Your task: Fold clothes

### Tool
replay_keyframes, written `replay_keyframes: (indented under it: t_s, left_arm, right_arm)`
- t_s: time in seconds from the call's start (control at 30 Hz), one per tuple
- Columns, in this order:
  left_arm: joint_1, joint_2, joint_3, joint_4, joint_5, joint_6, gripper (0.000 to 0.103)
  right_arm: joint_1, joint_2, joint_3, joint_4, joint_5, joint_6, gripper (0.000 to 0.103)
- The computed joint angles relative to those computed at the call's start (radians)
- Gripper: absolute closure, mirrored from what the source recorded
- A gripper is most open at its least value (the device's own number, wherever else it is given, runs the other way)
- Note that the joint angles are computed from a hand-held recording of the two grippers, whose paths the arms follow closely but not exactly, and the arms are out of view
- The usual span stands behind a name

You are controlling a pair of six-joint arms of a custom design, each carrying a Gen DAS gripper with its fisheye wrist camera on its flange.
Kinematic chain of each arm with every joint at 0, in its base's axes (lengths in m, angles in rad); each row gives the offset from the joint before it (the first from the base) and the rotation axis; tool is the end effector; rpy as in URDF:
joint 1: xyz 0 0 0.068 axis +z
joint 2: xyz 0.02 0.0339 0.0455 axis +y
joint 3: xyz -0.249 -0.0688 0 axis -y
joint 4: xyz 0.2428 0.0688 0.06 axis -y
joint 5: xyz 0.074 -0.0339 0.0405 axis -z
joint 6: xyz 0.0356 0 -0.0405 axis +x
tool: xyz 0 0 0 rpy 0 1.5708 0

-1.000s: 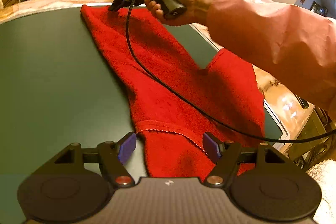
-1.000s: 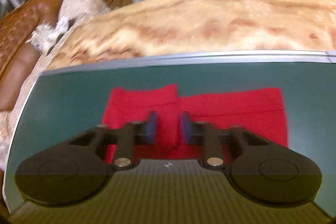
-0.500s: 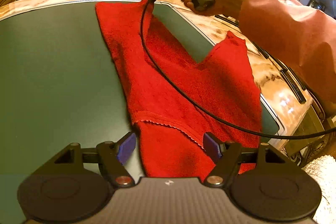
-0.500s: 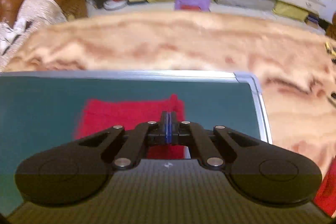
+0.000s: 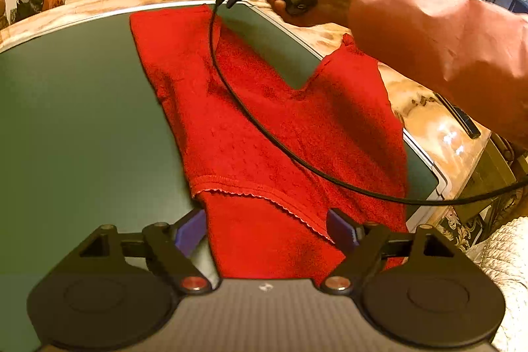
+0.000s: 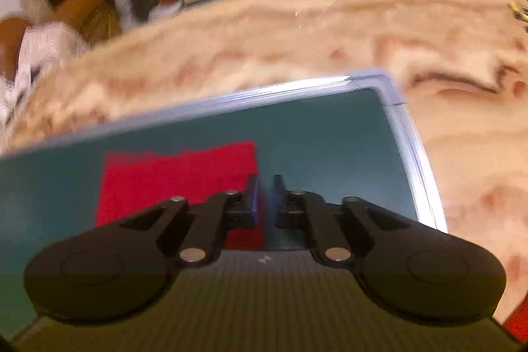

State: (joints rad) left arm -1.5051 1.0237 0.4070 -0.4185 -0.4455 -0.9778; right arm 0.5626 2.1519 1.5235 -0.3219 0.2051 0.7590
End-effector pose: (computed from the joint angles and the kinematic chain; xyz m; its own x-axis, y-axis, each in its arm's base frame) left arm 0.0270 -0.1760 0.1434 -0.7663 0.2485 -0.5925 0.4483 0.8673 -0.2161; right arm 0.3859 0.2348 0.1389 -0.7897 0.2985 -0.5359 0.1674 0.9453 0.2799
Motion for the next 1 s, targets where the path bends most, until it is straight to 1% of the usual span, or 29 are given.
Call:
replay_keyframes:
  t_s: [0.07, 0.1, 0.17, 0.23, 0.33, 0.43, 0.53, 0.6, 0.73, 0.77, 0.83, 0.87, 0.93, 1.0]
  left_arm:
    - [-0.014, -0.019, -0.003, -0.022, -0.02, -0.02, 0.017]
    - [-0.019, -0.022, -0.003, -0.03, -0.029, -0.031, 0.017]
    - [-0.031, -0.017, 0.008, -0.046, -0.039, -0.039, 0.016]
    - [-0.055, 0.008, 0.037, -0.065, -0.054, -0.029, 0.016]
    - [-0.115, 0.085, 0.117, -0.119, -0.103, -0.013, 0.013]
    - [-0.148, 0.163, 0.191, -0.151, -0.127, -0.017, 0.01]
    - [-0.175, 0.19, 0.231, -0.173, -0.13, -0.037, 0.009]
    - [-0.188, 0.211, 0.258, -0.198, -0.142, -0.056, 0.007]
    - [-0.193, 0.242, 0.288, -0.23, -0.146, -0.086, 0.007]
    - [-0.193, 0.243, 0.29, -0.238, -0.149, -0.091, 0.007]
    - [-0.191, 0.223, 0.276, -0.236, -0.161, -0.116, 0.007]
    - [-0.189, 0.205, 0.264, -0.238, -0.163, -0.132, 0.007]
    - [-0.182, 0.161, 0.235, -0.238, -0.16, -0.165, 0.007]
    - [-0.175, 0.127, 0.213, -0.237, -0.149, -0.182, 0.007]
  right_arm:
    - [-0.009, -0.087, -0.123, 0.076, -0.065, -0.006, 0.083]
    - [-0.007, -0.138, -0.19, 0.107, -0.12, -0.027, 0.083]
    - [0.018, -0.229, -0.306, 0.143, -0.196, -0.081, 0.083]
    - [0.072, -0.313, -0.413, 0.158, -0.223, -0.122, 0.083]
    - [0.174, -0.37, -0.492, 0.131, -0.179, -0.127, 0.083]
    - [0.237, -0.359, -0.485, 0.105, -0.166, -0.125, 0.083]
    - [0.276, -0.307, -0.406, 0.024, -0.131, -0.129, 0.083]
    - [0.284, -0.274, -0.362, -0.015, -0.127, -0.122, 0.083]
    - [0.31, -0.236, -0.3, -0.078, -0.085, -0.112, 0.084]
    - [0.317, -0.232, -0.292, -0.086, -0.081, -0.114, 0.086]
    - [0.334, -0.224, -0.276, -0.111, -0.073, -0.122, 0.095]
    - [0.345, -0.228, -0.275, -0.12, -0.062, -0.111, 0.098]
    - [0.371, -0.247, -0.281, -0.135, -0.019, -0.081, 0.098]
    - [0.403, -0.322, -0.334, -0.125, 0.045, -0.02, 0.099]
